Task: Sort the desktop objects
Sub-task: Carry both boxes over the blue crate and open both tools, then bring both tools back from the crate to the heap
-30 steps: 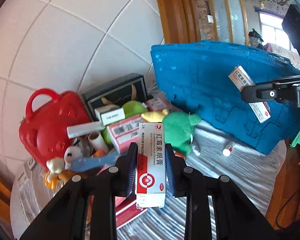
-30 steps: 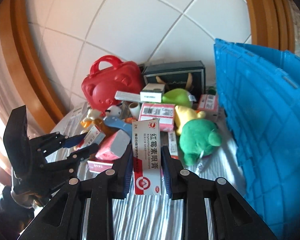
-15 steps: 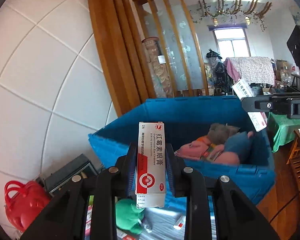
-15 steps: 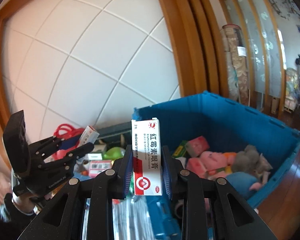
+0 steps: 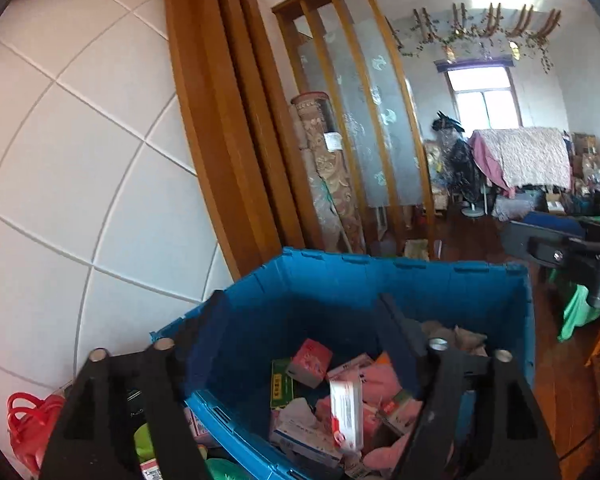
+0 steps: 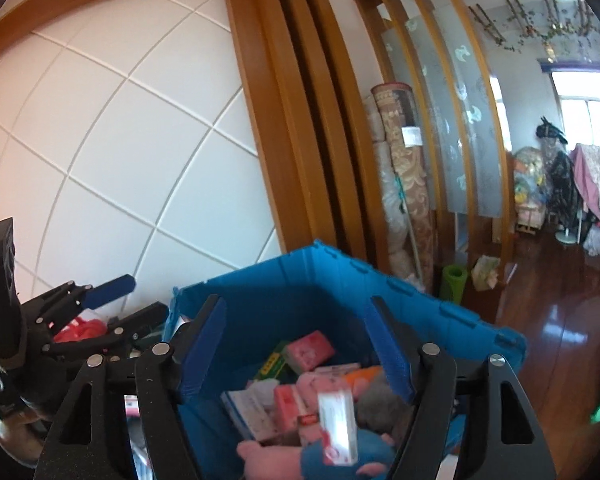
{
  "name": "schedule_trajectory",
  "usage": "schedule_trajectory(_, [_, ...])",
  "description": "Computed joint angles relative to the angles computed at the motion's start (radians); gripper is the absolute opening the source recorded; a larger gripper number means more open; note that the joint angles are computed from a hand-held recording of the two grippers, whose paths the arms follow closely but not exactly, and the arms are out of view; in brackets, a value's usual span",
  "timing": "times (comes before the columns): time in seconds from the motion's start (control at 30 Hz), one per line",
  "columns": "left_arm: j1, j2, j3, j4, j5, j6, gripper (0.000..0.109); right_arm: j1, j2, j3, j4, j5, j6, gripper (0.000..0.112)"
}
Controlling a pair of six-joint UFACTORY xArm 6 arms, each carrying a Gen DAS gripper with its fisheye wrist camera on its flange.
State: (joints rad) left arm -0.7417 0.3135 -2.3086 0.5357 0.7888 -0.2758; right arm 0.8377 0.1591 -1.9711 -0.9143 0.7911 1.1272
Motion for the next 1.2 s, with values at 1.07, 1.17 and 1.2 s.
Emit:
schedule_trajectory(1.07, [0.215,-0.94,1.258,0.333,-0.106,-0.473,0.097,0.177,0.137,-0.087,0.065,-0.122,-0.037,0.102])
schedule_trajectory(1.17, [0.304,-1.057,1.368,0.271,-0.128,-0.404,0.097,0.208,0.208,-0.171,0.08,-0.089,-0.039,0.102])
schedule_trajectory(1.2, [0.334,-1.09,1.395,0.248,-0.132,-0.373,0.097,0.218,0.231,-0.2,0.082,-0.079,-0.038,0.102])
